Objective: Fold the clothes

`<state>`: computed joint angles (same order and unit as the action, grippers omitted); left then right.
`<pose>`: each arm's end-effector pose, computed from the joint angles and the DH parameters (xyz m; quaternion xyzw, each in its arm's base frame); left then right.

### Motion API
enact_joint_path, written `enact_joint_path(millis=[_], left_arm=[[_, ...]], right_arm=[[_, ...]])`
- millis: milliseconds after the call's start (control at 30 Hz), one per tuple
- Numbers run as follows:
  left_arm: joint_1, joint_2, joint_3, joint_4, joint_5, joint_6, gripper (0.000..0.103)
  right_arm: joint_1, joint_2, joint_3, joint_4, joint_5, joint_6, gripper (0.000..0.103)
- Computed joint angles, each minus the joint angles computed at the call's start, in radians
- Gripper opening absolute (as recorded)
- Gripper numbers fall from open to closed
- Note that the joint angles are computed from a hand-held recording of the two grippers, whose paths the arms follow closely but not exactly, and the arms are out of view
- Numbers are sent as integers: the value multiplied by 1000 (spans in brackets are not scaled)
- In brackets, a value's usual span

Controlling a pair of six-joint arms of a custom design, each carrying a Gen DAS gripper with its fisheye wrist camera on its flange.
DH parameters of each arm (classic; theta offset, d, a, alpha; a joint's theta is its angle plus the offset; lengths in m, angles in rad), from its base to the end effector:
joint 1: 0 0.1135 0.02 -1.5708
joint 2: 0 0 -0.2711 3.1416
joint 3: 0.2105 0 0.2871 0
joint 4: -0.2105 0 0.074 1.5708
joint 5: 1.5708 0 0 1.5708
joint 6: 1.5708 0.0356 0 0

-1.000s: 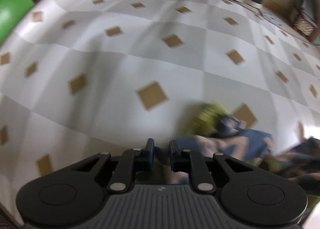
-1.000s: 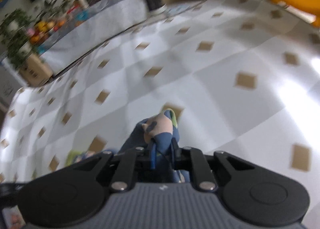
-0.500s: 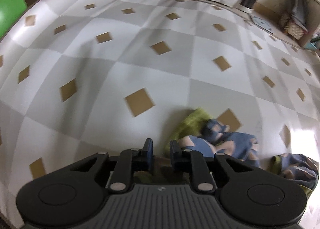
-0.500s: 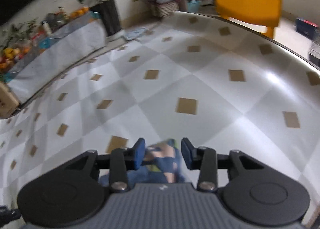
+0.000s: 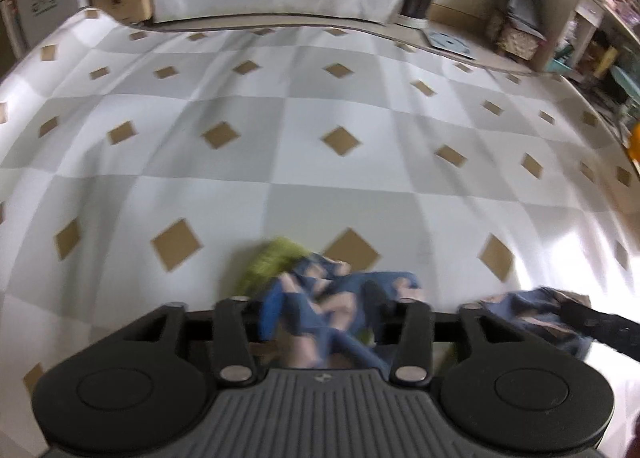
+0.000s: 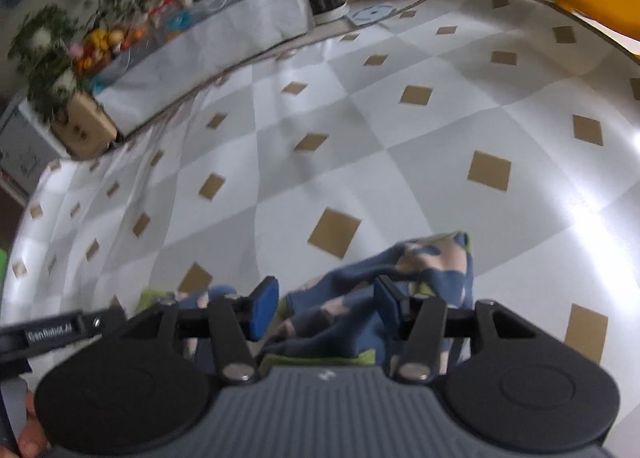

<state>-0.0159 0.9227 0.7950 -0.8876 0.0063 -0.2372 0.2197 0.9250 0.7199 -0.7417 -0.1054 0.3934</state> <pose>0.2002 -0.0034 0.2603 -0.1053 0.9559 -0.0376 0.2716 0.2020 0.0490 0.2428 0.0663 0.9482 0.1403 0.2771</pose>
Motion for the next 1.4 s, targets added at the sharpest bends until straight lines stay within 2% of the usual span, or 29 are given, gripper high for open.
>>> enact_joint_path(millis=[167, 467, 533, 567, 600, 667, 800, 833, 967, 1133, 1233, 1300, 1400], left_arm=[[-78, 66, -14, -1, 28, -5, 50], [-135, 84, -87, 6, -98, 11, 51], [-126, 78, -97, -14, -132, 6, 54], [-109, 74, -105, -27, -132, 0, 61], [-89, 70, -113, -39, -130, -6, 69], [-38, 38, -137, -65, -89, -21, 74], [82, -23, -183, -122, 2, -27, 76], [80, -47, -193, -139, -2, -31, 77], [-27, -148, -231, -211, -71, -93, 79], [-208, -241, -252, -302, -168, -232, 83], [-295, -261, -235, -339, -215, -281, 83], [-288, -261, -215, -348, -219, -273, 83], [-236, -271, -180, -363, -198, -246, 83]], right_arm=[[12, 56, 5, -37, -11, -8, 52], [-23, 109, -6, -123, 40, -26, 53], [-36, 103, -9, -138, 51, -35, 53], [-43, 101, -11, -147, 54, -41, 53], [-49, 100, -12, -157, 56, -48, 53], [-59, 99, -15, -178, 61, -64, 53], [-87, 79, -18, -228, 52, -89, 53], [-99, 72, -17, -243, 42, -101, 53], [-143, 55, -11, -309, 6, -165, 53], [-189, 11, -9, -382, -26, -218, 54], [-161, -65, 5, -391, -1, -257, 54], [-132, -115, 12, -379, 18, -278, 56], [-143, -135, 21, -362, -49, -289, 56]])
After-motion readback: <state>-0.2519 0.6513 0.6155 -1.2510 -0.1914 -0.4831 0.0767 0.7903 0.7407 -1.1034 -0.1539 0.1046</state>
